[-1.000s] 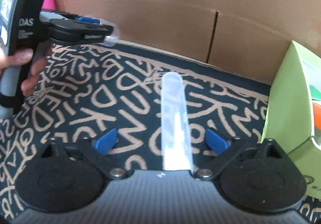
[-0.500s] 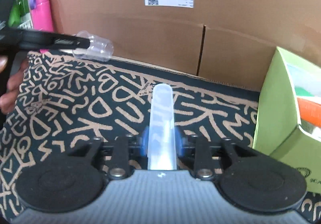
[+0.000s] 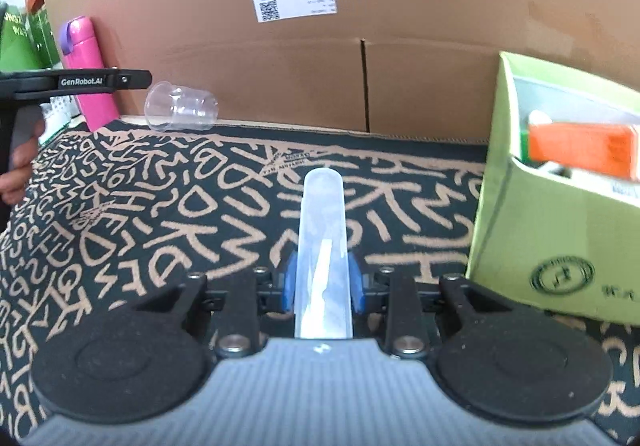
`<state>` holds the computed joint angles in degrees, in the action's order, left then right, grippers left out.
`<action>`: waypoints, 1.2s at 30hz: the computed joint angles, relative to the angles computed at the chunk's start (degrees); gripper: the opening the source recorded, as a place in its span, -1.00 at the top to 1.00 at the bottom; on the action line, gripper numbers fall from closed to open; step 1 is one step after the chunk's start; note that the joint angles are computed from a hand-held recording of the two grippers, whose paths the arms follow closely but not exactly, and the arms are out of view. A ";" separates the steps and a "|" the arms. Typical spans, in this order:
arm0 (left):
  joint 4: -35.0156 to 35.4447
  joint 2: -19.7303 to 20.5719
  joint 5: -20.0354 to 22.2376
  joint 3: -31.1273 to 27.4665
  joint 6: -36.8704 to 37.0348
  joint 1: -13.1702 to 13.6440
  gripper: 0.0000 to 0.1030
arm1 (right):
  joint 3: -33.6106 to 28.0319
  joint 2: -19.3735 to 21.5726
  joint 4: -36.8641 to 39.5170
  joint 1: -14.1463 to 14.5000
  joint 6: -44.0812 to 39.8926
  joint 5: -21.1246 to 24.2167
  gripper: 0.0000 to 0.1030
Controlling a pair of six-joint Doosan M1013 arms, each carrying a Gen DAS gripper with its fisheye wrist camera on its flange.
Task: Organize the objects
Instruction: 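Carry the cup and tube case over the lime-green box with both grippers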
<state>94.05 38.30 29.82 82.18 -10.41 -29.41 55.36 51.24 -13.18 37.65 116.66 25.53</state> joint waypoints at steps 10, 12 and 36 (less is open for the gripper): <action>-26.67 2.51 -11.64 -5.61 28.37 3.61 -0.59 | 1.13 -0.46 7.05 -0.86 -4.12 -1.93 0.48; -35.57 3.41 -12.67 -7.27 37.17 4.02 -0.59 | 1.16 -0.48 8.09 -0.98 -4.51 -2.04 0.48; -34.36 10.01 -2.85 -16.61 24.22 -0.93 0.90 | 0.19 0.03 5.11 -0.49 -6.59 -0.97 0.42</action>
